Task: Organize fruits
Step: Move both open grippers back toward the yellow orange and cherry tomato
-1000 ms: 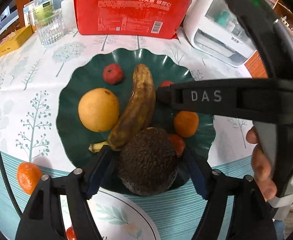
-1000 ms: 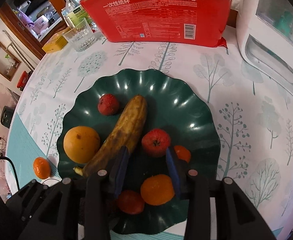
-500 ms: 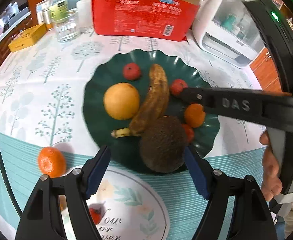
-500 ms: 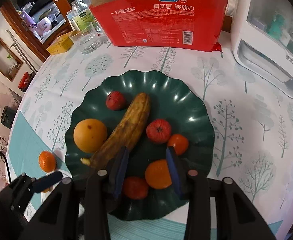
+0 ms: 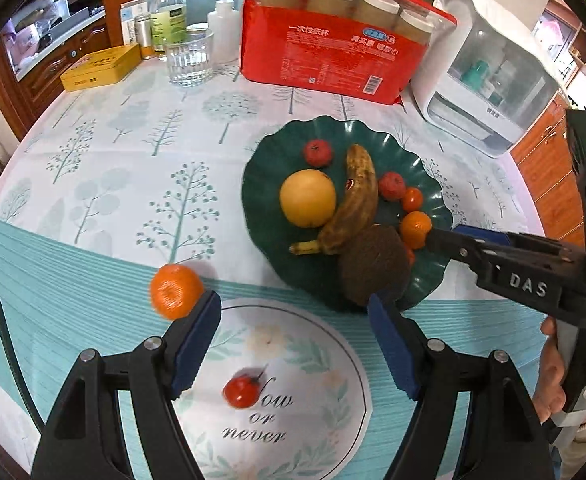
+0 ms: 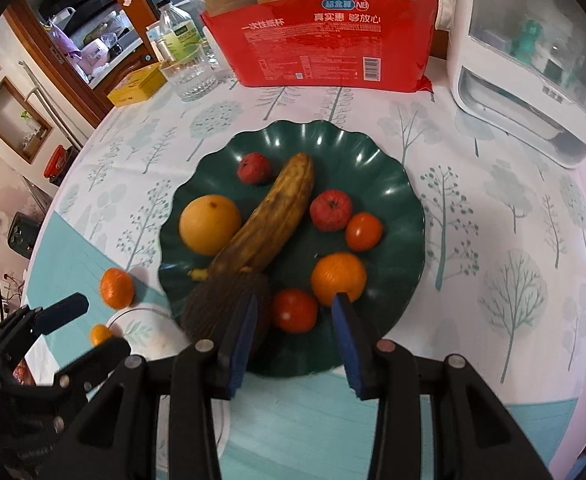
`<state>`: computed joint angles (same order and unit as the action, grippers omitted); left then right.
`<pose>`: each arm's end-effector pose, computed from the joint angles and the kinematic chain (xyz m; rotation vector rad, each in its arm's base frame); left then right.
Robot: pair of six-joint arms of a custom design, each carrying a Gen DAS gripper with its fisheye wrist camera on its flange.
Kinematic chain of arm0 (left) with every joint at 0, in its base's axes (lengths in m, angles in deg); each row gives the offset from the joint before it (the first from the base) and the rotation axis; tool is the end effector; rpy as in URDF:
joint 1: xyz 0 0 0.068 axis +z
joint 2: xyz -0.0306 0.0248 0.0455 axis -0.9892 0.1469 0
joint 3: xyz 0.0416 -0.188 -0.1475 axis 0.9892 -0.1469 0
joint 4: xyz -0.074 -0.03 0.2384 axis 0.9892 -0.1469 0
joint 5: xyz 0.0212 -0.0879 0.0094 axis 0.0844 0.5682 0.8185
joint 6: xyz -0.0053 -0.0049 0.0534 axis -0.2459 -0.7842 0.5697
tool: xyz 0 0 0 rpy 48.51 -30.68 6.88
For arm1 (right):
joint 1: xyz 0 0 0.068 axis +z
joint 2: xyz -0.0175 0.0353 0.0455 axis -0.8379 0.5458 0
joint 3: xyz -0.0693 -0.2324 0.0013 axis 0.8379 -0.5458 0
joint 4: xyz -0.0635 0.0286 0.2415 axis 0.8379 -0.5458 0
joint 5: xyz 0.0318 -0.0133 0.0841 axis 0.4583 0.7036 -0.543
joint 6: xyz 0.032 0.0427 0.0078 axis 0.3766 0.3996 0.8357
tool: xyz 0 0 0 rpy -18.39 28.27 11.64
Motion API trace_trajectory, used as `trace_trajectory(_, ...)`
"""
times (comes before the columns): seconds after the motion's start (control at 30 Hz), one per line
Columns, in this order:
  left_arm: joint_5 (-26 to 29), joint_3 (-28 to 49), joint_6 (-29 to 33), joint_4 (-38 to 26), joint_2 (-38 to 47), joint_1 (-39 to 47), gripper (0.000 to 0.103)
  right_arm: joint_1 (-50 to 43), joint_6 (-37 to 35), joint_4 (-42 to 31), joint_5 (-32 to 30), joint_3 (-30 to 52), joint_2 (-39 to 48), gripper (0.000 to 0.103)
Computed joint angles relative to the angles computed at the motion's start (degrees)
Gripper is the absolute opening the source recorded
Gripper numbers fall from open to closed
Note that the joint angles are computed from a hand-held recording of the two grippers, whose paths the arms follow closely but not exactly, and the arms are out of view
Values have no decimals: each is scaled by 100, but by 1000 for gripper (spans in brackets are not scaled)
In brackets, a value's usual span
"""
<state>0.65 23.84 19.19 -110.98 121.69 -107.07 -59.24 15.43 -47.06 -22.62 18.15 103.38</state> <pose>0.2534 -0.1163 0.2534 -0.3182 2.6682 -0.1917 0.3426 -0.0034 0.2657 -0.5702 2.7483 0.3279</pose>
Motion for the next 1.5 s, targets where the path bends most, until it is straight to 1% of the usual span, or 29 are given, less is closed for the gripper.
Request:
trace_trajectory(0.2, 160, -108, 167, -251, -510, 161, 75, -53, 240, -141, -124, -351, -592, 39)
trace_trajectory(0.4, 268, 128, 706, -779, -932, 430, 76, 70, 743, -267, -170, -545, -1201, 39)
trace_trajectory(0.57, 530, 290, 1287, -1176, -1319, 953, 78, 311, 1279, -342, -184, -671, -1632, 39)
trace_trajectory(0.7, 837, 397, 1920, -1449, -1585, 1548, 78, 637, 1713, -315, -92, -848, -2009, 39)
trace_trajectory(0.87, 1165, 358, 2654, -1623, -1787, 2200, 79, 1273, 2285, -117, 236, -1221, -2457, 39)
trace_trajectory(1.0, 1379, 94, 3254, -1607, -1901, 2708, 79, 1770, 2711, 112, 519, -1633, -2738, 39)
trace_trajectory(1.13, 1502, -396, 3768, -1453, -1991, 3041, 79, 2203, 3079, 371, 779, -2123, -2918, 39)
trace_trajectory(1.33, 1668, -1160, 4197, -1111, -1927, 3257, 79, 2690, 3571, 819, 1077, -2992, -3035, 39)
trace_trajectory(1.5, 1827, -1678, 4363, -781, -1756, 3245, 79, 2891, 3882, 1190, 1061, -3652, -3031, 39)
